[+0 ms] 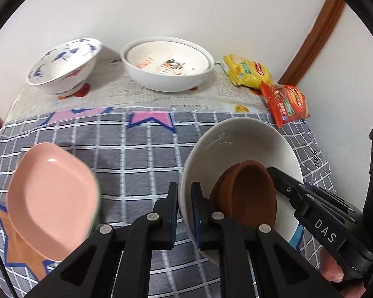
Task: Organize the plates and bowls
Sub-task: 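Carry the white bowl with both grippers toward the plate stack on the star mat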
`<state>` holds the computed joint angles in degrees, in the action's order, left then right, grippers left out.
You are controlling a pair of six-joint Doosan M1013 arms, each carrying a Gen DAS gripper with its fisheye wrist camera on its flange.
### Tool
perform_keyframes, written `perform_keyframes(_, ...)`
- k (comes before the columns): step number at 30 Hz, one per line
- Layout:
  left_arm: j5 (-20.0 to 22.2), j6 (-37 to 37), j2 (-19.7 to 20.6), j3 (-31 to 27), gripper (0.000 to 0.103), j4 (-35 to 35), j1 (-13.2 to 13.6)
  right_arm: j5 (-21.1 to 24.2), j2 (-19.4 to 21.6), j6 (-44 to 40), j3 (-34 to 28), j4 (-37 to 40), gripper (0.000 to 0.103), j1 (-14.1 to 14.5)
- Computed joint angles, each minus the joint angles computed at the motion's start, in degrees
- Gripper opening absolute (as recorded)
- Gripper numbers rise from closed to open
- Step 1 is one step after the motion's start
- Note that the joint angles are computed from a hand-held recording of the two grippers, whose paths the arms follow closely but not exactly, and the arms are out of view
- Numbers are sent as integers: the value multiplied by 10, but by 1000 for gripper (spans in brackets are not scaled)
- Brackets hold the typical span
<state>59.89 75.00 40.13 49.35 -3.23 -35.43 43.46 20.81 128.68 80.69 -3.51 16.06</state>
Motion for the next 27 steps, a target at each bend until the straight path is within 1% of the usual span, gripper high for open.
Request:
perform_keyframes(10, -24, -19, -33, 48, 11, 15, 29, 13, 32, -22, -54, 12, 9, 28)
perform_keyframes(20, -40, -43, -60, 94, 11, 34, 64, 37, 79, -58, -126, 39, 9, 57)
perform_keyframes(27, -43, -63, -67, 111, 11, 44, 84, 55, 114, -91, -171, 65, 9, 74)
